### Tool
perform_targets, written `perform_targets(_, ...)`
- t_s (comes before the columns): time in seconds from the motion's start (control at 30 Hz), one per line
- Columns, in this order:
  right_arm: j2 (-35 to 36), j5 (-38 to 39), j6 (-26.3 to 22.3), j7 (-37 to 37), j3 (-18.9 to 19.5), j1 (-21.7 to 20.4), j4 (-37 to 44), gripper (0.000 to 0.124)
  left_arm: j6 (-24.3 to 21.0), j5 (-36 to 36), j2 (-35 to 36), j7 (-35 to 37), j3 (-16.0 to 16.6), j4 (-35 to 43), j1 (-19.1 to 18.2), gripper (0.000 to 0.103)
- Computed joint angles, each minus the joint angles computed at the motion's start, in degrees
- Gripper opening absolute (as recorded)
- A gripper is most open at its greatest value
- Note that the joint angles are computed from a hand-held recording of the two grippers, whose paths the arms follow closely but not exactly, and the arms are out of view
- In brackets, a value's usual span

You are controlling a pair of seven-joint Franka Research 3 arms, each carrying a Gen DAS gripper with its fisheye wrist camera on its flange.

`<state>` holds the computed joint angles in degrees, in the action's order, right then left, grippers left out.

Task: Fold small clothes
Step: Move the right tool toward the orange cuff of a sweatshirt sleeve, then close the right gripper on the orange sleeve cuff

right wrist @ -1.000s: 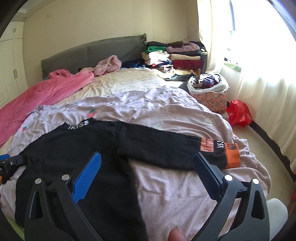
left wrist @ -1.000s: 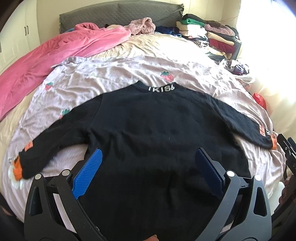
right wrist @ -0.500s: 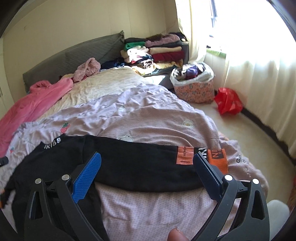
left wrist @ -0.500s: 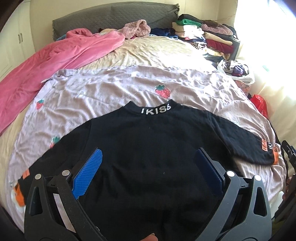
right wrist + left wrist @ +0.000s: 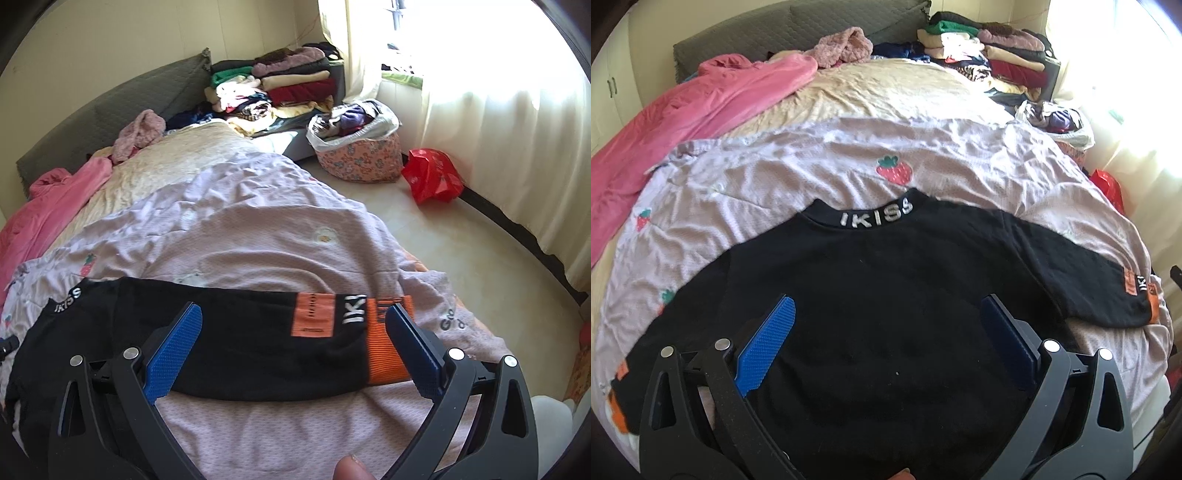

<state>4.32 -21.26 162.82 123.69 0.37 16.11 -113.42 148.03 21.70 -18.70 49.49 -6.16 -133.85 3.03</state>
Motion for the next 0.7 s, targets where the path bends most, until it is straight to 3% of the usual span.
perform_targets(0.27, 0.8, 6.9, -2.5, -7.9, -0.7, -2.5, 0.5, 0.099, 8.7, -1.7, 3.5, 1.4, 1.0, -3.0, -0.3, 0.094)
perform_targets(0.37, 2.2, 13.3, -5.4, -13.2, -0.5, -4.0, 1.9, 0.099, 8.4, 0.7, 5.6, 0.1, 0.0, -3.0, 0.9, 0.094)
perform_targets(0.5, 3.5, 20.0, -5.6, -17.0, -0.8, -5.2, 2.1, 0.098, 9.8, -1.1, 6.8, 0.9, 0.9, -3.8, 0.3, 0.094)
perform_targets(0.63, 5.2, 23.0, -7.2, -19.1, -1.1, -5.6, 3.2, 0.067, 11.6, -2.0, 7.2, 2.5, 1.2, -5.1, 0.2, 0.094)
perform_targets(0.7, 6.2, 22.2, -8.4, -18.3, -1.8, -5.2, 4.0, 0.065, 12.3, -2.2, 7.0, 2.9, 1.3, -5.8, 0.3, 0.094)
